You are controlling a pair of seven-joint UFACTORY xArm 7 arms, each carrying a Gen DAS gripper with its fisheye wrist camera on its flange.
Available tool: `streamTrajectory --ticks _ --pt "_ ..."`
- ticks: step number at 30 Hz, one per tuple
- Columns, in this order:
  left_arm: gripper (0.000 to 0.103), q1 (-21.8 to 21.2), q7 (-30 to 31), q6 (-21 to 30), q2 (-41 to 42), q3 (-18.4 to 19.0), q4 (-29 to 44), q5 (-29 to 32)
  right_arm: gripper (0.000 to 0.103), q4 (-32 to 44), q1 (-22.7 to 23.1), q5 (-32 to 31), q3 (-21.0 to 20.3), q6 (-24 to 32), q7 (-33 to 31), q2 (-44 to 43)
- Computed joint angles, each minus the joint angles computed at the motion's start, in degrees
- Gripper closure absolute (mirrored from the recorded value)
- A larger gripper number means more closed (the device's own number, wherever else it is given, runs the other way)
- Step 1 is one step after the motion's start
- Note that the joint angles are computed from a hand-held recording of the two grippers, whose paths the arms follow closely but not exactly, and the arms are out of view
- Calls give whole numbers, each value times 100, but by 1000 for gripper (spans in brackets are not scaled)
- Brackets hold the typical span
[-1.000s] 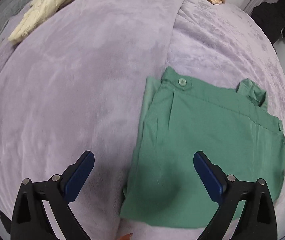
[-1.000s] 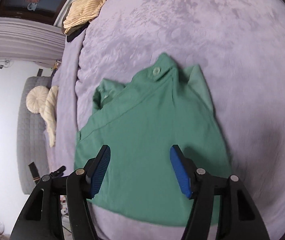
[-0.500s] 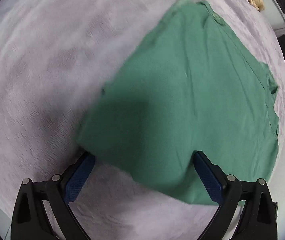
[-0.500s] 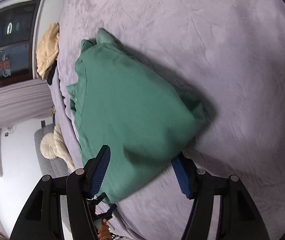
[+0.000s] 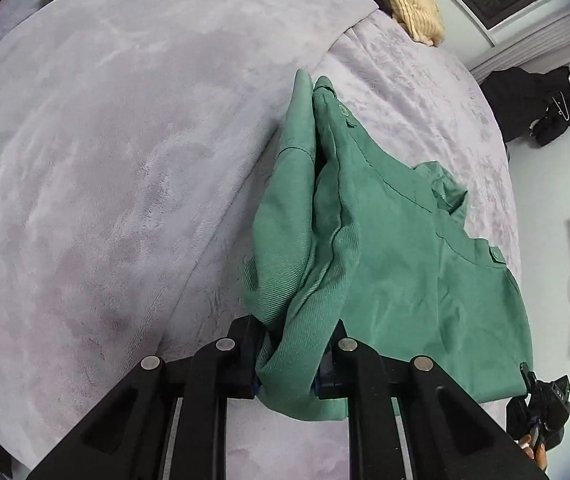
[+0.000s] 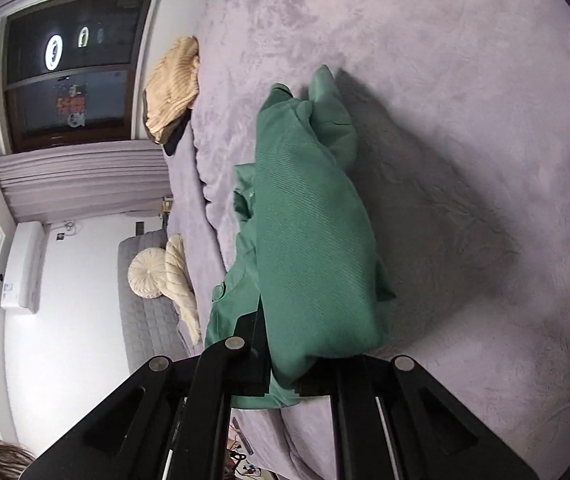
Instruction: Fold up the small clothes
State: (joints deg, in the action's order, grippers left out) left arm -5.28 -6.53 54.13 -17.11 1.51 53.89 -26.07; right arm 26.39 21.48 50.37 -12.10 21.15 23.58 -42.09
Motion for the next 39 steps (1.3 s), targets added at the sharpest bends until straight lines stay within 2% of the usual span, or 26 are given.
streamTrajectory --ticks 4,7,9,11,12,14,15,17,18,19,21,23,24,25,27,30,32,34,36,39 --pt "85 53 212 305 -368 133 -250 65 97 -294 -482 -422 404 209 647 -625" --pt "84 141 423 555 -465 243 -432 170 98 -659 -925 -906 624 727 1367 -1272" --pt "84 215 531 641 -463 275 -623 251 99 -1027 -1206 -1241 666 1256 1796 -1912" --pt "84 276 528 679 -389 299 -741 208 99 -1323 -1284 -1434 564 1620 2001 -2257" --pt "84 289 495 666 -303 276 -718 184 94 -1383 -1293 -1537 490 1771 2008 -2282" --pt "84 290 473 649 -209 200 -640 228 94 -1340 -1290 -1734 425 1967 1948 -2137" --pt "84 285 483 653 -197 164 -616 272 90 -1361 -1232 -1726 378 1859 1825 -2110" --pt "84 275 485 680 -166 127 -566 313 49 -1351 -1061 -1669 300 1478 1526 -1903" --pt "84 280 465 706 -151 131 -550 300 22 -1295 -1063 -1733 317 1384 1448 -1734" --pt "84 289 435 732 -132 139 -535 276 22 -1225 -1084 -1797 344 1264 1396 -1514" --pt "84 307 388 756 -79 132 -508 282 24 -1190 -975 -1679 208 1005 1272 -1166" --pt "84 321 364 766 -27 97 -483 380 30 -1170 -887 -1501 42 736 1159 -797" --pt "84 328 346 760 -8 77 -472 440 49 -1190 -735 -1296 -99 484 1022 -636" --pt "84 328 314 743 -8 51 -458 492 92 -1171 -530 -1045 -278 239 872 -435" --pt "84 309 285 702 -96 31 -414 507 93 -1120 167 -244 -751 -406 413 -236" --pt "84 253 447 769 -311 143 -287 288 95 -1007 1293 575 -1241 -1441 -402 -650" --pt "84 235 549 860 -406 169 -158 282 95 -969 1868 696 -1362 -1984 -535 -1036" --pt "84 233 641 953 -471 206 -37 291 95 -978 2157 669 -1259 -2362 -424 -1307" --pt "84 257 782 1058 -516 273 1 302 95 -1046 2118 598 -994 -2456 -191 -1472" --pt "84 365 982 1128 -497 309 -174 525 95 -1327 952 291 -66 -1546 580 -1720"
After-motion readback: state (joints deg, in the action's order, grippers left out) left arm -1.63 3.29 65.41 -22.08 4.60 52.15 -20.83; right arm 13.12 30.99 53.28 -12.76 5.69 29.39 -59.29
